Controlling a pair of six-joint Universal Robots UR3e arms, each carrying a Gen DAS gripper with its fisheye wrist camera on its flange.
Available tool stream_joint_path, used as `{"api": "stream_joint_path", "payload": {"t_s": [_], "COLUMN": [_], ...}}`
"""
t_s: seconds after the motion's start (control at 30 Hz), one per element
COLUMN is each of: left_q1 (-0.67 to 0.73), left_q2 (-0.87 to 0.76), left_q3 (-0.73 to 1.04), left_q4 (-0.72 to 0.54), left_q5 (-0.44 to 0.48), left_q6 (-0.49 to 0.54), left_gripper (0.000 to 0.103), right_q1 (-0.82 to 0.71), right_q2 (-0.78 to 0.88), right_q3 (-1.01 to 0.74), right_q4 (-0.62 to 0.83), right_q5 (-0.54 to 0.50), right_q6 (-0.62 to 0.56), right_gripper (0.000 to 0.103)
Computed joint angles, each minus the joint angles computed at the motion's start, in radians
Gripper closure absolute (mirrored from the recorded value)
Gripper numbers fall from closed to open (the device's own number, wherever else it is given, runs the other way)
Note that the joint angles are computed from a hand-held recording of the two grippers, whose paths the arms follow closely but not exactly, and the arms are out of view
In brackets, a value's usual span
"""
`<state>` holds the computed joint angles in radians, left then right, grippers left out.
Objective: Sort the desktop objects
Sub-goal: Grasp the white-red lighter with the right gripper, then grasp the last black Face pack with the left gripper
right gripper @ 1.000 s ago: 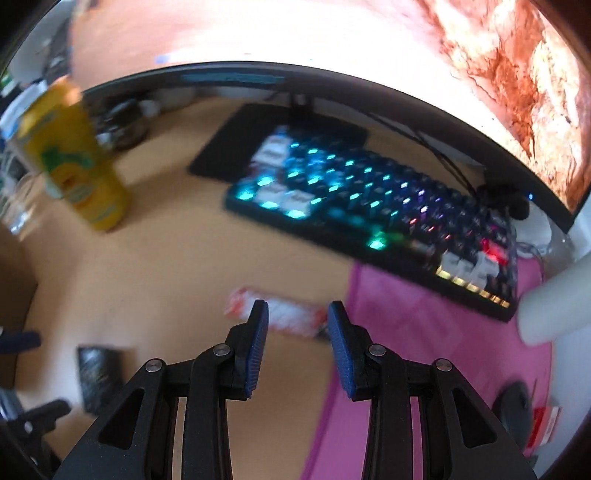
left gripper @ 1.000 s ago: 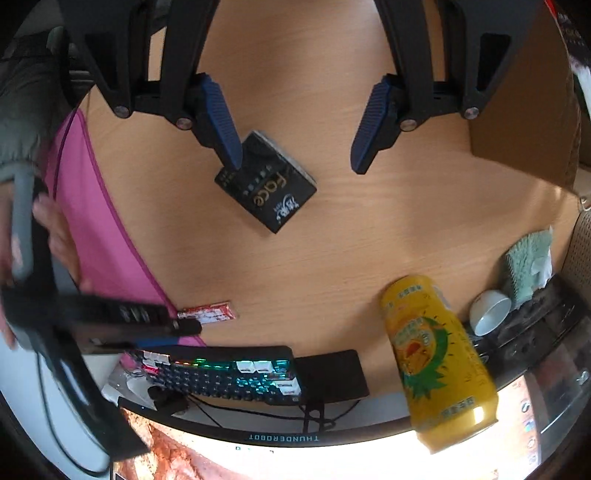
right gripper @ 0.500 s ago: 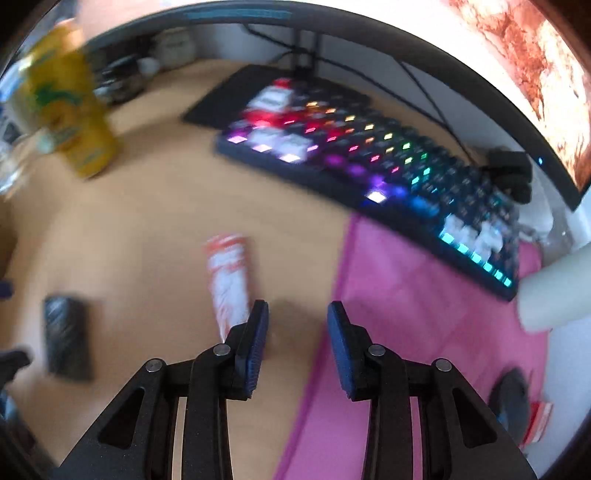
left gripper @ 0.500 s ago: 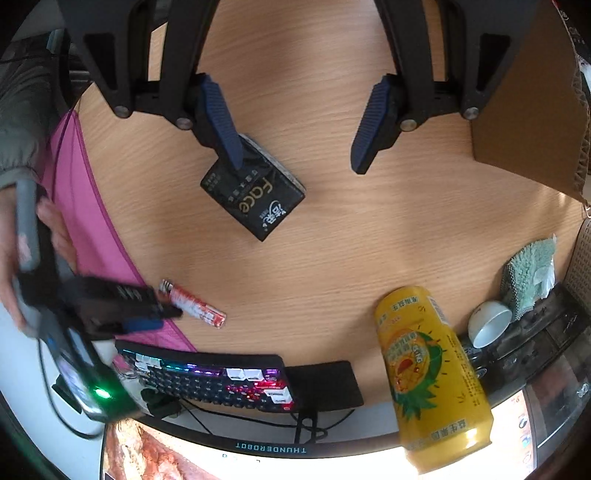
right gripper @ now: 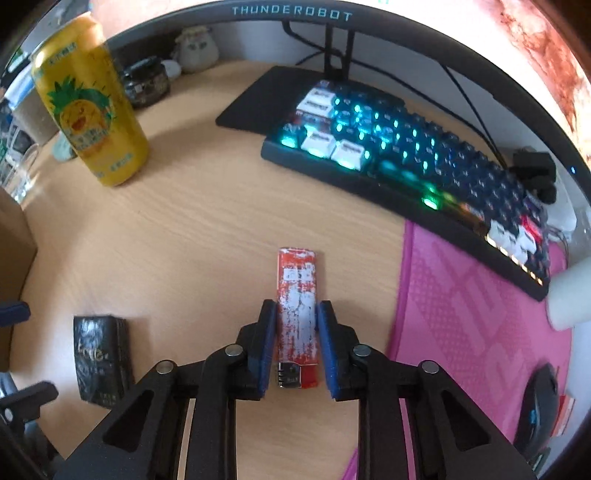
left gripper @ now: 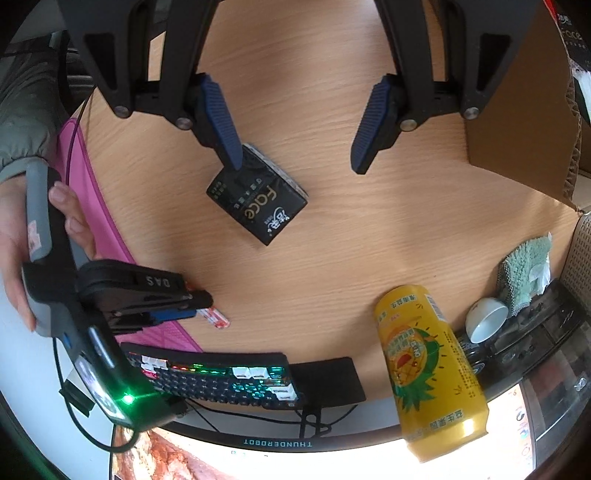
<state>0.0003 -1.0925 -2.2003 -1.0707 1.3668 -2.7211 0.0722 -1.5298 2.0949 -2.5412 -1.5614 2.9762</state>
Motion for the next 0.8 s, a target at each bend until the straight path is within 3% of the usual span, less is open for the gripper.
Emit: {"api": "stream_joint_path", "payload": {"t_s": [0.17, 0.27, 0.4, 0.63, 0.73, 0.8], "left_q1": [0.008, -0.006, -0.066, -0.149, -0.194, -0.205], "left_q2": [-0.032, -0.098, -0.219, -0.338, -0.335, -0.307], "left_q3": [0.011, 0.024, 0.055, 0.077, 0.067, 0.043], "left_q4": [-0.004, 0.025, 0.096, 0.209, 0.231, 0.227], "left_q5": [-0.052, -0.075, -0.067, 0.012, 0.069, 0.089], "left_q6": [-0.008, -0.068, -0.163, -0.241, -0.217, -0.194], "left_gripper": [0.036, 0.03, 0.03, 0.03, 0.049, 0.051], "right_q1": [-0.008, -0.015, -0.015, 0.048, 0.031, 0.024], "right_q2": [-0.192, -0.337, -0.517, -0.602, -0.636, -0.658], "right_q3": [0.151, 0.245, 0.317, 0.344, 0.357, 0.373], "right_q4": [0.054, 0.109, 0.195, 0.214, 0.263, 0.286], "right_q5": [0.035, 0.061, 0.085, 0.008, 0.044, 0.057], "right_q6": [-0.013, -0.013, -0.014, 0.033, 0.022, 0.022], "right_gripper": [0.08, 0.08, 0.08, 0.08, 0.08, 0.08]}}
